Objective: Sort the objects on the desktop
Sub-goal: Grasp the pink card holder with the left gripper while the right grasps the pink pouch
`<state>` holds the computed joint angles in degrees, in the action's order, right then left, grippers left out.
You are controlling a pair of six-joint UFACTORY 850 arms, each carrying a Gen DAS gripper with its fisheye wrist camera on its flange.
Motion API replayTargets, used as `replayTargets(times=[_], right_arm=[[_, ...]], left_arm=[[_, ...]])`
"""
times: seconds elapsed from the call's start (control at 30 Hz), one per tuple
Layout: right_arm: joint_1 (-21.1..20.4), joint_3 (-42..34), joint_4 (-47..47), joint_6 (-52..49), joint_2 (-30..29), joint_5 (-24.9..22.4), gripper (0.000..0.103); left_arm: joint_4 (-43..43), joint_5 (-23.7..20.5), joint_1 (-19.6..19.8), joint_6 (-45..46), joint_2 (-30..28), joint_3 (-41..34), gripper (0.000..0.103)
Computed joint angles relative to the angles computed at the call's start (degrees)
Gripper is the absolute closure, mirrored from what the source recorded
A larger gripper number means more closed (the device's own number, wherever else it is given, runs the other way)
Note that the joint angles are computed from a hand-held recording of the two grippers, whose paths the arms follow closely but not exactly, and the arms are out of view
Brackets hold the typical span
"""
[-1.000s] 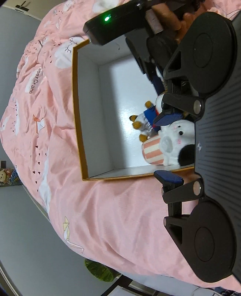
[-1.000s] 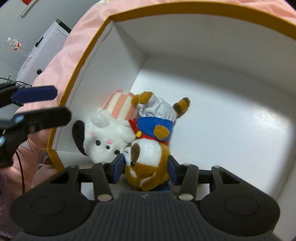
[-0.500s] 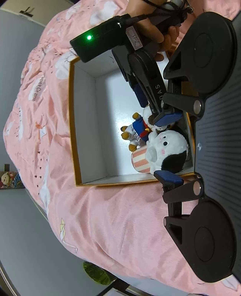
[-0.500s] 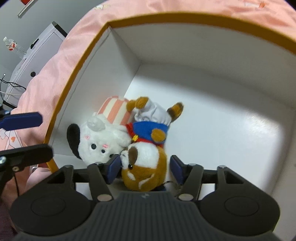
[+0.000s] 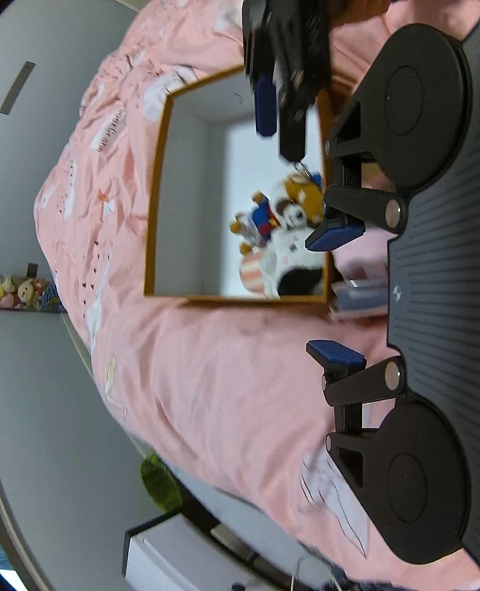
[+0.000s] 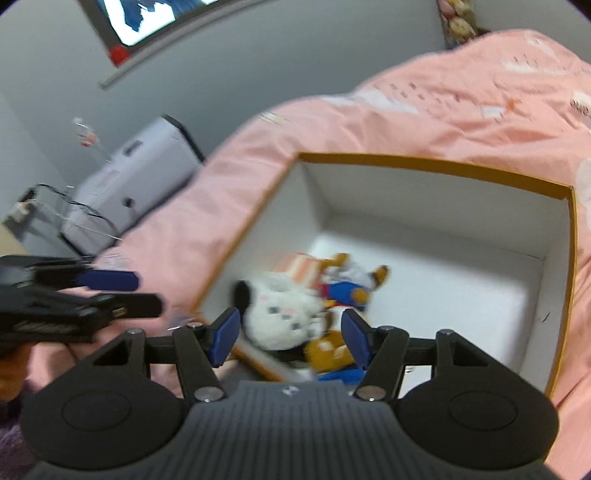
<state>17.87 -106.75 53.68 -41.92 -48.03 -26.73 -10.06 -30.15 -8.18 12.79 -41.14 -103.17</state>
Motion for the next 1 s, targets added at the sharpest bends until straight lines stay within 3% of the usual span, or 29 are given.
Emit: replayTargets(times=[0.13,0.27,0.4,0.67,0.87,0.9,1.0], right_arm=[[1.9,8.0,11.0,-12.8,4.5,0.5,0.04],[4.3,11.3,13.7,-18.5,5.7,1.1,0.043],[6.9,12.3,12.5,-22.9,5.6,4.9,0.045],[9.2,10.7,5.9,-22.2,2.9,8.2,0.056],[9.6,10.1,8.5,-25.8,1.7,10.0,0.058],[9.7,10.2,9.0,-26.4,1.7,10.7,0.065],[9.5,10.0,10.3,-27.1,1.3,11.0,0.071]], left_arm=[[0.0,3.2,0.3,9.1,3.5,5.8,0.041],[5.4,3.9,0.0,11.6,5.6,9.9,0.041],[2.0,2.8,0.4,17.6,5.9,11.8,0.041],[1.0,3.0,0.9,19.6,4.4,12.3,0.041],[-1.2,5.1,0.8,20.7,3.8,12.6,0.041],[-2.2,5.1,0.9,21.2,3.6,12.5,0.041],[-6.1,5.0,1.2,22.9,3.3,12.4,0.041]])
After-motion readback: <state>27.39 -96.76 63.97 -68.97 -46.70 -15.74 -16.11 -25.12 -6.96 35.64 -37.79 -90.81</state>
